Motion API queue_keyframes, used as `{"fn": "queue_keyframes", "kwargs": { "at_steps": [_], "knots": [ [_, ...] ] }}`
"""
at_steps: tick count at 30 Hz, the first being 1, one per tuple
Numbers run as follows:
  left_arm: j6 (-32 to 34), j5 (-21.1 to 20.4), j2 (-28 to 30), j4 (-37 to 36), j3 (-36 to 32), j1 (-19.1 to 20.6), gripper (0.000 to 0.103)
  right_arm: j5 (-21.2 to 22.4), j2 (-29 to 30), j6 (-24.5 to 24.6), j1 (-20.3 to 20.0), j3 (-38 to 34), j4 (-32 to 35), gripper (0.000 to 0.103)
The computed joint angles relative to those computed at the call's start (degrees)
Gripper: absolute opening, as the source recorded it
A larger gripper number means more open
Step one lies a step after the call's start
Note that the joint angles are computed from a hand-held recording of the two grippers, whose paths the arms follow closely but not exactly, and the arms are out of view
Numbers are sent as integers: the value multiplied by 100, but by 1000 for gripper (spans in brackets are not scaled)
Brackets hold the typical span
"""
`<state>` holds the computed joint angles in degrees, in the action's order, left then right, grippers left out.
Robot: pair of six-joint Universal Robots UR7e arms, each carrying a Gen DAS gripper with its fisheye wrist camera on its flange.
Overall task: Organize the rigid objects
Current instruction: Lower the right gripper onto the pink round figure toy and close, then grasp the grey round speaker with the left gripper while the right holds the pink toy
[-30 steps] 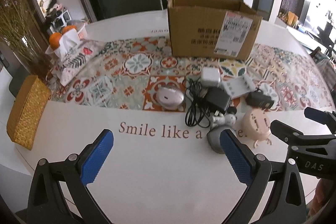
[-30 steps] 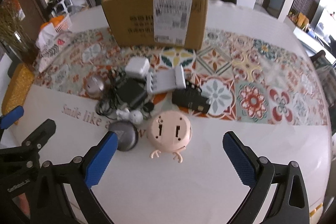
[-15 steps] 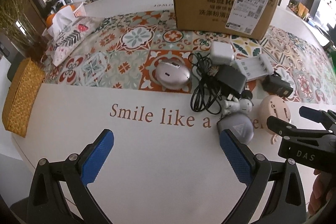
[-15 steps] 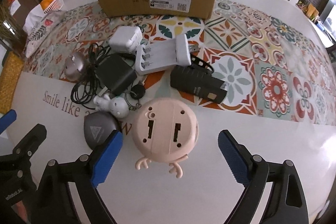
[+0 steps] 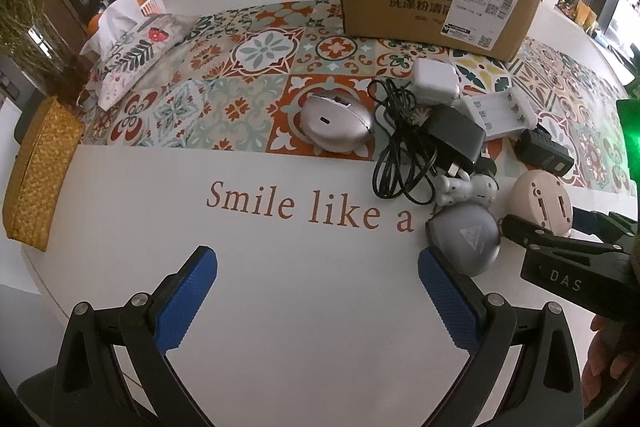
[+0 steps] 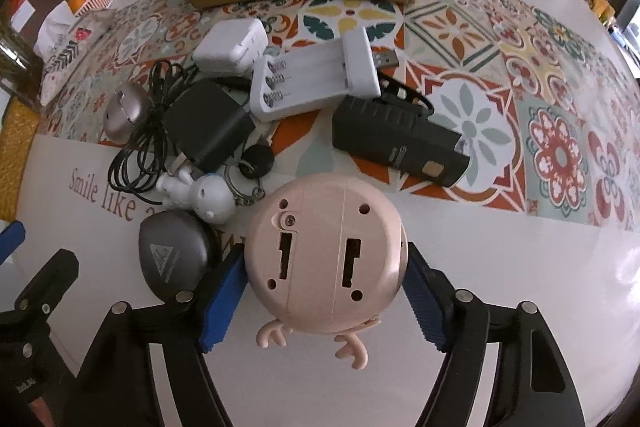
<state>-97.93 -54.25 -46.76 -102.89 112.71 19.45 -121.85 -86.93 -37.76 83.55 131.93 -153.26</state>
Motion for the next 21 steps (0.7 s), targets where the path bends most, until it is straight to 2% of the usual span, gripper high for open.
{"fn": "queue_keyframes", "kwargs": {
  "at_steps": [5, 11, 21],
  "knots": [
    [119, -28, 39, -105, -9, 5, 102, 143, -66, -47, -55, 26, -31, 73],
    [456, 113, 78, -433, -14, -65, 102, 327, -465, -42, -94, 53, 129, 73],
    [1487, 231, 484, -1735, -60, -38, 102, 300, -1119, -178, -395, 77, 363, 73]
  ]
}}
